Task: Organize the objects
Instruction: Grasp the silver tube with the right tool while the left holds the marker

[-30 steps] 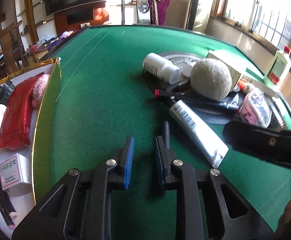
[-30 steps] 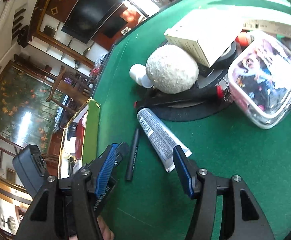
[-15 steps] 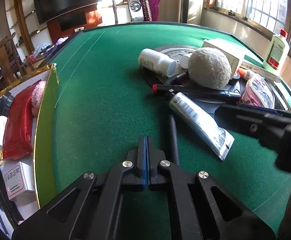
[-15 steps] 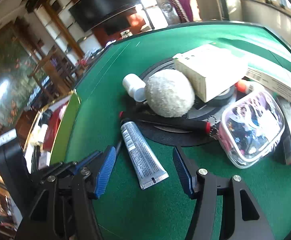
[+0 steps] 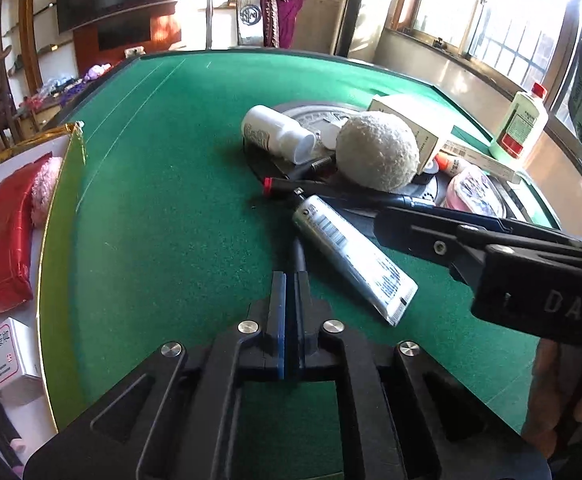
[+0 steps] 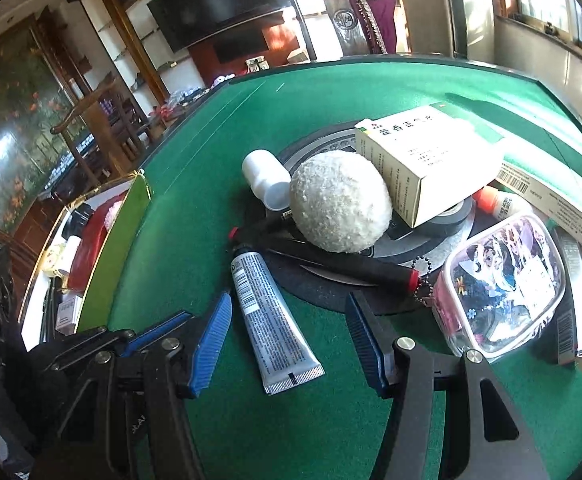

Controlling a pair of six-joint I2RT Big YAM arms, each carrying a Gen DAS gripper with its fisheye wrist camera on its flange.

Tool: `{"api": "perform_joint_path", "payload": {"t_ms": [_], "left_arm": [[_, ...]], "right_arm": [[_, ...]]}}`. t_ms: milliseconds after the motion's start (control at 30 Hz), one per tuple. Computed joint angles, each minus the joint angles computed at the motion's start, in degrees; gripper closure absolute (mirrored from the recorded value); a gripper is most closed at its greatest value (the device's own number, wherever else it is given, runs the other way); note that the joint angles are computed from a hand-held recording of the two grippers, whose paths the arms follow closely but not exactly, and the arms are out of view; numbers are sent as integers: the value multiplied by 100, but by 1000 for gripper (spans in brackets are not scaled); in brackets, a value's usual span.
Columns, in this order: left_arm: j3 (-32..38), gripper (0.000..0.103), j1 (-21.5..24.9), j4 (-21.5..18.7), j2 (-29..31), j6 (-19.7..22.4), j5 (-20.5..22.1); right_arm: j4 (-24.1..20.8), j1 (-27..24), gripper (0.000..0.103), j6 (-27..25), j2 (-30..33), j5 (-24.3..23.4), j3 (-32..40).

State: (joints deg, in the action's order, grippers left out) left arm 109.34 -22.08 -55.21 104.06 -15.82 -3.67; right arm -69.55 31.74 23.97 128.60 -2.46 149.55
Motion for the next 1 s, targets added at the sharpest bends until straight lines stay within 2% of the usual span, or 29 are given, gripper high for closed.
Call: {"api": "perform_joint_path", "payload": {"t_ms": [67, 333, 533, 733, 800, 900, 967, 1000], "left_arm": [[-48, 93, -7, 32, -23, -41, -24], [-231, 93, 4, 215, -135, -6, 2], [-10, 90, -12, -97, 64, 74, 82], [-31, 93, -50, -52, 86, 186, -199], [-61, 93, -88, -62, 57, 203, -485], [-273, 93, -9, 221, -111, 48, -461], [-396, 93, 64, 401, -213, -157, -443], [-428, 93, 94, 449, -246, -196, -409]], "right_arm": [[9, 10, 43, 0, -11, -23, -7], [247, -15, 43, 131, -211, -137, -345], [238, -16, 43, 163, -214, -205, -359], [241, -13, 44, 142, -203, -188, -356], [165, 5, 44, 82, -155, -169, -282], [82, 35, 44, -32, -90, -92, -188], [-102, 57, 44, -161, 95, 14, 141], [-331, 80, 44, -270, 303, 87, 522]]}}
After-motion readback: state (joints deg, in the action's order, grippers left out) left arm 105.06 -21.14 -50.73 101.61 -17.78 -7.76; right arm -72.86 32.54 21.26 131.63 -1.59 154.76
